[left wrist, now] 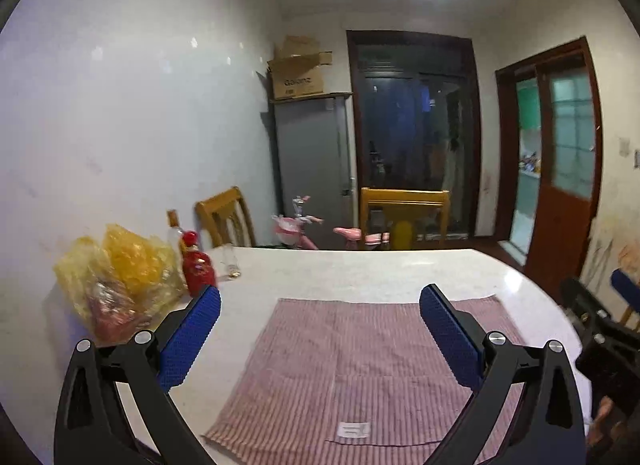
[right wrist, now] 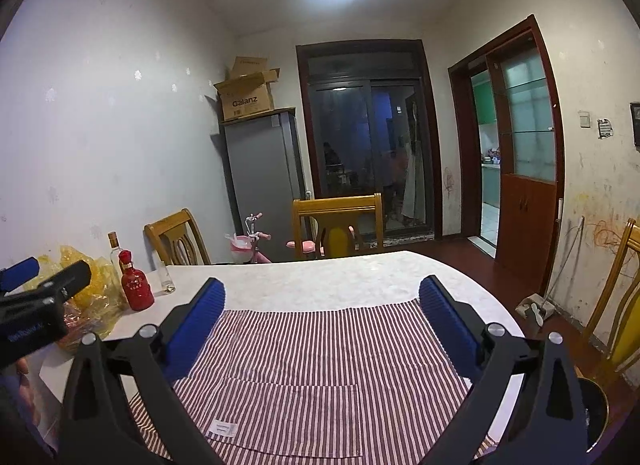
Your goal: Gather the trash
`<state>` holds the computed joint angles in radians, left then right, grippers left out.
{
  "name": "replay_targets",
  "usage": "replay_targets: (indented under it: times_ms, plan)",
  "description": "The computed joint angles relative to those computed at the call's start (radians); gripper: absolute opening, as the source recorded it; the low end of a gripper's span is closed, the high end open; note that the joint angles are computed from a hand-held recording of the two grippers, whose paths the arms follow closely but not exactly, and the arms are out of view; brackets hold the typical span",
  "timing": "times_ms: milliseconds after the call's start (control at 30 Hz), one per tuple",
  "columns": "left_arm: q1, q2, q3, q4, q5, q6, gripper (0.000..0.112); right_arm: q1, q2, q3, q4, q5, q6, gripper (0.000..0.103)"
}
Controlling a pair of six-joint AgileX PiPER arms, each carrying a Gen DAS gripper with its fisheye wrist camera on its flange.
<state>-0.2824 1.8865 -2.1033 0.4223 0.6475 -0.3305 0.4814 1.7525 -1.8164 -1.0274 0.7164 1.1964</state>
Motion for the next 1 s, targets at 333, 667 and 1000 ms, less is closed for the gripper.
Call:
replay_targets:
  times_ms: [333,667,1000]
  plan:
    - [0.013,-0.010,0.016,-0.073,-0.019,0.063,0.097,0.012,0.002,-0.006,0.011,0.005,-0.012,0.098]
    - [0.049,-0.014,0.029,-0.189,-0.049,0.131,0.097,0.013,0.000,-0.003,0.014,0.004,-0.013,0.098]
    - [0.079,0.000,0.012,-0.299,-0.059,0.195,0.097,0.010,0.009,-0.027,0.039,0.014,-0.043,0.098]
